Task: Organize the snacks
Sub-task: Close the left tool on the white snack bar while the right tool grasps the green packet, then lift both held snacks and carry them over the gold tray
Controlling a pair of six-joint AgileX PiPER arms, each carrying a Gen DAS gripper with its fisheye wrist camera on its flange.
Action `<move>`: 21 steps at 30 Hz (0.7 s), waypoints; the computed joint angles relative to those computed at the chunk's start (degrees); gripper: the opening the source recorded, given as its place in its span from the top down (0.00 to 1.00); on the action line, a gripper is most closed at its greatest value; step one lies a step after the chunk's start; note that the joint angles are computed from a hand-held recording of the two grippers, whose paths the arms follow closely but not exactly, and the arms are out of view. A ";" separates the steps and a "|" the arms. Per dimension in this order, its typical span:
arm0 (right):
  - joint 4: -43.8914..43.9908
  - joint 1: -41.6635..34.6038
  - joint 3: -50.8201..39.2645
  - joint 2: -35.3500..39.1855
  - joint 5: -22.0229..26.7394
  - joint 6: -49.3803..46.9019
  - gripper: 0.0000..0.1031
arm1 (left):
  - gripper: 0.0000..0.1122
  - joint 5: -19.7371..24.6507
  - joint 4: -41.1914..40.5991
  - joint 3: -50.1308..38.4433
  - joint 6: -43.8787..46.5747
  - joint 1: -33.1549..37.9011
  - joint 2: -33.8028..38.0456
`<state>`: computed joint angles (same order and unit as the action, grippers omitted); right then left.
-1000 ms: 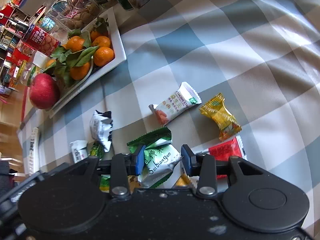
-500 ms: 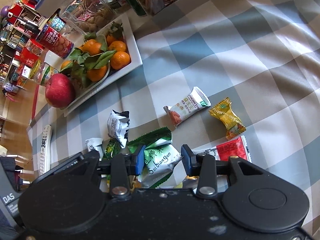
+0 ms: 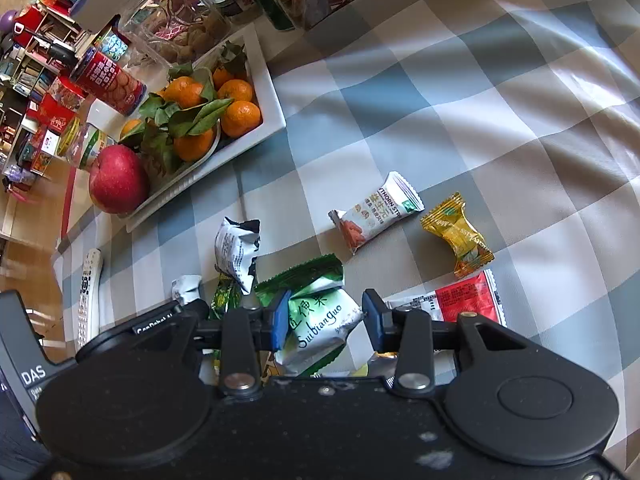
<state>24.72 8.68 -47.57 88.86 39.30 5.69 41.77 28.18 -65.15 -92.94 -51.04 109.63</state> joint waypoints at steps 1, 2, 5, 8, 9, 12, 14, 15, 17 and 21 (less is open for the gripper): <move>-0.06 0.09 0.05 -0.02 0.00 -0.06 0.60 | 0.76 -0.32 -0.20 0.22 0.04 0.18 -0.19; -0.14 0.16 0.08 -0.08 0.02 -0.07 0.60 | 0.76 -1.06 -0.69 0.85 0.05 0.47 -0.70; -0.30 0.30 0.16 -0.61 0.08 -0.57 0.60 | 0.76 -3.45 -3.85 2.50 1.64 1.66 -2.48; -1.08 0.40 0.22 -1.27 -0.31 -0.54 0.60 | 0.76 -3.15 -5.62 2.56 3.26 1.51 -3.56; -1.22 0.31 0.24 -1.45 -0.36 -0.62 0.60 | 0.76 -2.32 -5.86 2.11 3.79 1.15 -3.67; -1.23 -0.57 0.35 -1.88 -0.12 -1.15 0.60 | 0.76 1.16 -7.01 0.01 6.47 -0.28 -3.59; -1.60 -1.11 0.52 -2.08 0.10 -1.18 0.60 | 0.76 2.10 -7.91 -0.48 7.89 -1.08 -3.95; -2.16 -1.31 0.55 -2.18 0.31 -0.81 0.60 | 0.76 2.53 -8.70 -0.71 8.95 -1.41 -4.02; -3.40 -1.71 0.56 -2.24 0.78 0.03 0.60 | 0.76 3.08 -10.42 -0.86 10.68 -1.90 -4.07; -4.66 -2.54 0.63 -2.20 2.23 0.85 0.60 | 0.76 4.23 -12.93 -0.57 12.68 -2.63 -4.09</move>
<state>20.06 6.15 -46.94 86.65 41.53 6.54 46.00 15.26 -65.72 -80.26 -53.68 105.54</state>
